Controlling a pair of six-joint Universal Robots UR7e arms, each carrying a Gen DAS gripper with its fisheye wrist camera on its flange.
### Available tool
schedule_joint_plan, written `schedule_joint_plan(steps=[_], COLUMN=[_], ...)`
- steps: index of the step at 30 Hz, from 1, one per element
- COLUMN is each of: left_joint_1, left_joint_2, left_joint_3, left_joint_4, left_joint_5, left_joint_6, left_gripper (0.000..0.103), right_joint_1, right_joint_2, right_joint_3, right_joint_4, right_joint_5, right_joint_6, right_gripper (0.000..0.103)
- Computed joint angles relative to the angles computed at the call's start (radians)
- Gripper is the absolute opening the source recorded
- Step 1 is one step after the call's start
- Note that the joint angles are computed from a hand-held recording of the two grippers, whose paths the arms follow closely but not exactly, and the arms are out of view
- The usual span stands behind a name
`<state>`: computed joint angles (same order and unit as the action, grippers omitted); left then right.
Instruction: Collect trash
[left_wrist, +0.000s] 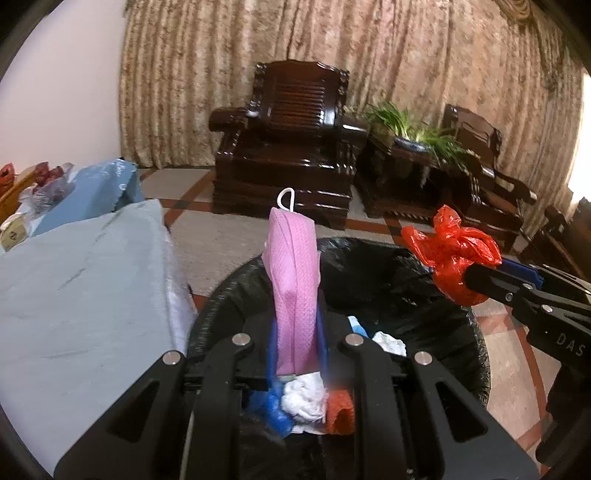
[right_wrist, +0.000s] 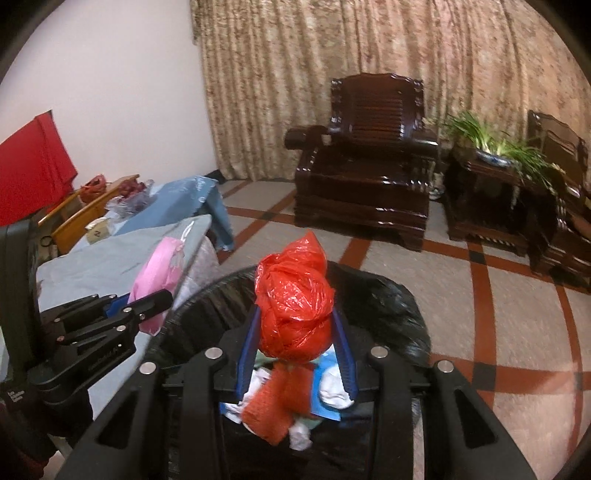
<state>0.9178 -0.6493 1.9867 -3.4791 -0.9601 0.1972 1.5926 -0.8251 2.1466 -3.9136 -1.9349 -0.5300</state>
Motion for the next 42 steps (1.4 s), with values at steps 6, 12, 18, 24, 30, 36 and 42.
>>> schedule_joint_plan(steps=[6,12,18,24,30,36,42], left_joint_1=[0.023,0.033,0.025,0.001,-0.045,-0.102,-0.167], left_joint_2=[0.049,0.049,0.005,-0.083,-0.168,-0.254,-0.318], left_joint_3=[-0.063,-0.058,-0.011,0.066,0.163,0.264,0.355], left_joint_4=[0.068,0.051,0.001,-0.017,-0.033,-0.029,-0.068], left_joint_5=[-0.064,-0.084,-0.030,0.051,0.130,0.213,0.275], left_joint_6=[-0.004,0.017,0.036,0.007,-0.041,-0.098,-0.141], left_gripper=[0.042,0.073,0.091,0.094,0.094,0.094,0.094], right_joint_1=[-0.045,-0.062,-0.062,-0.037,0.020,0.094,0.152], right_joint_2=[0.004,0.008,0.005,-0.008,-0.009,-0.017,-0.028], right_joint_3=[-0.005,0.010,0.030,0.061,0.096,0.122,0.155], right_joint_4=[0.005,-0.044,-0.102,-0.096,-0.095,-0.085,-0.106], right_joint_5=[-0.010,-0.009,-0.017,-0.017,-0.022,-0.044,-0.044], right_joint_6=[0.004,0.008,0.024,0.019,0.014,0.039,0.042], right_gripper=[0.044,0.070,0.097,0.097,0.097,0.097,0.097])
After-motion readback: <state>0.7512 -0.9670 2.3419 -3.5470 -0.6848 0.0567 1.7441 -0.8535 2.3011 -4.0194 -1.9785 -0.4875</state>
